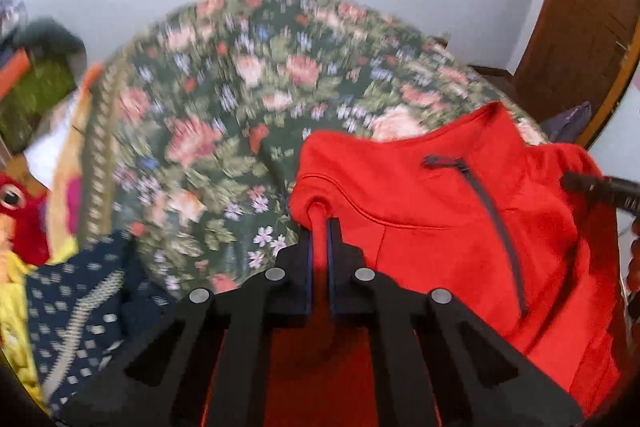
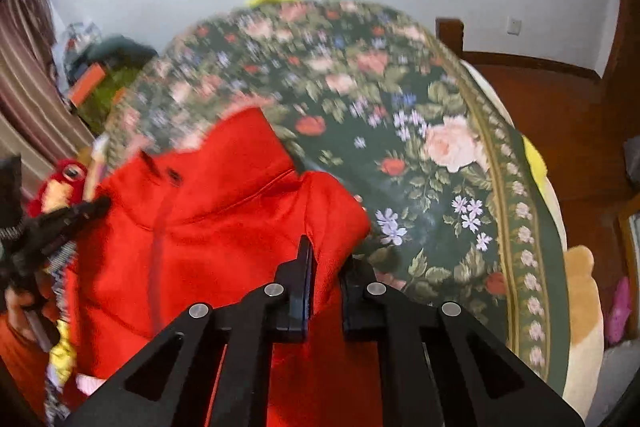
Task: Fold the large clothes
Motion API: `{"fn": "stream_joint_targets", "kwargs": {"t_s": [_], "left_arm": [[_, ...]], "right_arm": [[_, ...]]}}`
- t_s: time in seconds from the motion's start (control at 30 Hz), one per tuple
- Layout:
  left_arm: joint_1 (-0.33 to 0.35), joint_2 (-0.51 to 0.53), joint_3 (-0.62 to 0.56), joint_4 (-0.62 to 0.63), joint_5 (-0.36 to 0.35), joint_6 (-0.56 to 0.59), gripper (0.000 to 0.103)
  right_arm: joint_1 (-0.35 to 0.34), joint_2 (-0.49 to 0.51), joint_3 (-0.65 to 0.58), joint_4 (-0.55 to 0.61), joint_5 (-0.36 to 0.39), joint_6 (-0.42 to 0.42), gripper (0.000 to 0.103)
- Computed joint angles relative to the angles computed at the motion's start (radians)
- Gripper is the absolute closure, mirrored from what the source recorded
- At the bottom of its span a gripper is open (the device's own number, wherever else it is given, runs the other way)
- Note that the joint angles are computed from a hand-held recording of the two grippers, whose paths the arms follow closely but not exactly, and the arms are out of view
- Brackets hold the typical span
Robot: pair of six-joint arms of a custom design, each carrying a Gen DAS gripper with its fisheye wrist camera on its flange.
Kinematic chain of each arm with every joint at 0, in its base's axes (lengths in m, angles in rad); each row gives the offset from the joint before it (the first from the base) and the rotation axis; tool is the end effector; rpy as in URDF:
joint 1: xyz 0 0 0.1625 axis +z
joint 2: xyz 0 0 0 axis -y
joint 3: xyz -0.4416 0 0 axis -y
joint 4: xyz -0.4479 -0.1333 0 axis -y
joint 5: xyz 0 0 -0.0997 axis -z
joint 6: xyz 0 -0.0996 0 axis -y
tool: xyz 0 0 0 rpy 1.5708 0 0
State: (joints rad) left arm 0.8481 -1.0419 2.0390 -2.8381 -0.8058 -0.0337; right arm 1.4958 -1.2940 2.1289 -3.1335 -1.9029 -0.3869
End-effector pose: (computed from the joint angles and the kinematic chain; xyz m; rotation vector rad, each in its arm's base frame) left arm -0.2327 -0.5697 0.1249 0.6994 2.3448 -0.6716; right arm 0.0587 -0.5644 0.2513 0.2339 -2.5291 0.8425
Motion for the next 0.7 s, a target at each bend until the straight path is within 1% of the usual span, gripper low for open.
{"fn": "stream_joint_targets", "kwargs": {"t_s": [0.03, 0.1, 0.17, 0.2, 0.23, 0.3, 0.37, 0.43, 0.53, 0.6, 0.63, 0.7], "left_arm": [[-0.031, -0.025, 0.021, 0.017, 0.037, -0.011, 0.099], [-0.073, -0.062, 0.052, 0.027, 0.064, -0.020, 0.099], [-0.132, -0.114, 0.100, 0.030, 0.102, -0.018, 0.099], [-0.165, -0.149, 0.129, 0.037, 0.109, -0.020, 0.099], [-0.183, -0.170, 0.144, 0.044, 0.112, -0.025, 0.099], [-0.232, -0.234, 0.186, 0.090, 0.120, -0.056, 0.099], [-0.282, -0.296, 0.233, 0.153, 0.134, -0.096, 0.099], [-0.326, -0.350, 0.276, 0.226, 0.145, -0.156, 0.099], [-0.371, -0.443, 0.341, 0.326, 0.105, -0.269, 0.099], [-0.393, -0.489, 0.375, 0.392, 0.070, -0.321, 0.099], [-0.403, -0.514, 0.391, 0.435, 0.039, -0.335, 0.099], [-0.436, -0.559, 0.424, 0.541, 0.016, -0.399, 0.098]], "right_arm": [[0.008, -0.026, 0.014, 0.004, 0.012, 0.000, 0.096], [0.032, -0.075, 0.044, 0.014, 0.027, 0.000, 0.096], [0.065, -0.133, 0.089, 0.010, 0.016, -0.020, 0.096], [0.078, -0.164, 0.110, 0.016, 0.018, -0.023, 0.096], [0.092, -0.205, 0.139, 0.027, 0.021, -0.026, 0.097], [0.113, -0.264, 0.181, 0.042, 0.013, -0.033, 0.097], [0.129, -0.324, 0.228, 0.054, 0.000, -0.039, 0.097], [0.133, -0.387, 0.270, 0.092, 0.004, -0.028, 0.096], [0.134, -0.473, 0.338, 0.114, 0.005, -0.032, 0.096], [0.146, -0.519, 0.387, 0.115, -0.021, -0.052, 0.096], [0.150, -0.547, 0.414, 0.118, -0.029, -0.061, 0.096], [0.163, -0.599, 0.461, 0.136, -0.060, -0.061, 0.096]]}}
